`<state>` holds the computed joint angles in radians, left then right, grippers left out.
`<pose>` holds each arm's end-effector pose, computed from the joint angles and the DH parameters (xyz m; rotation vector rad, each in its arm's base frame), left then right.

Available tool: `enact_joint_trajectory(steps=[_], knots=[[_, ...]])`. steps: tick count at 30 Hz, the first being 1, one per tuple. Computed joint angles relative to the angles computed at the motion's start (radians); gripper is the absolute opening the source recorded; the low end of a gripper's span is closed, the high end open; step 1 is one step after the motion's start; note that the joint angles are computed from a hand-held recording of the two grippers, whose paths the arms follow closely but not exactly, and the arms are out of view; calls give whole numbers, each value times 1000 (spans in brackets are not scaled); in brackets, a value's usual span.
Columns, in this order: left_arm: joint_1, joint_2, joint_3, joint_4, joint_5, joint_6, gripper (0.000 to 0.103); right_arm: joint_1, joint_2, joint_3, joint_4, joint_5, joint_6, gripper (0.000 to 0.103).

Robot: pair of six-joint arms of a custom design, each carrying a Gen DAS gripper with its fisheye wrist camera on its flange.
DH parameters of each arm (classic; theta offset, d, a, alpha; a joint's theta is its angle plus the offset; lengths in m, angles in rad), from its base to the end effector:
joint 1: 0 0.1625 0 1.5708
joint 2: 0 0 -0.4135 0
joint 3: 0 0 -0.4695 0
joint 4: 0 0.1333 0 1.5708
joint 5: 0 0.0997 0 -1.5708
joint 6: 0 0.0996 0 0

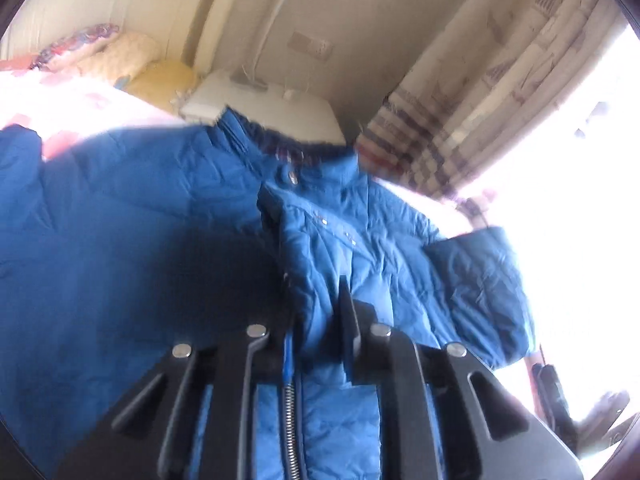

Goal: Fold large clothes
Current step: 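Carry the sleeve across the jacket body with the right tool and release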

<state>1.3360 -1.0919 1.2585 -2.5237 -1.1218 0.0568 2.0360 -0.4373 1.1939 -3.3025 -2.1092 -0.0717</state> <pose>-0.0115 -0.8069 0.4588 0.1319 2.5644 -1.1079 0.4515 -0.7163 0.0499 0.3052 -2.4649 1.4105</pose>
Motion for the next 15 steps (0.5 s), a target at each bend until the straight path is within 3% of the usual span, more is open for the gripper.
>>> enact_joint_trajectory(steps=[5,7,10,12,13,14,15], knots=[[-1,-117,80,-195,149,75,17,1,-4,5,-2,4,-13,91],[13,-138,91,-202,204,96,17,-1,-7,10,-3,10,-5,91],[56,-174,114,-112,201,79,21,-1,-1,-1,6,9,-4,91],[62,-182,139,-116,256,101,44,-1,4,-8,12,8,-5,91],[61,-181,154,-149,277,123,75,-2,4,-9,15,7,-3,91],[56,-180,173,-221,289,161,86,0,4,-9,18,5,0,91],[47,-198,206,-298,298,207,86,0,4,-10,22,3,4,91]])
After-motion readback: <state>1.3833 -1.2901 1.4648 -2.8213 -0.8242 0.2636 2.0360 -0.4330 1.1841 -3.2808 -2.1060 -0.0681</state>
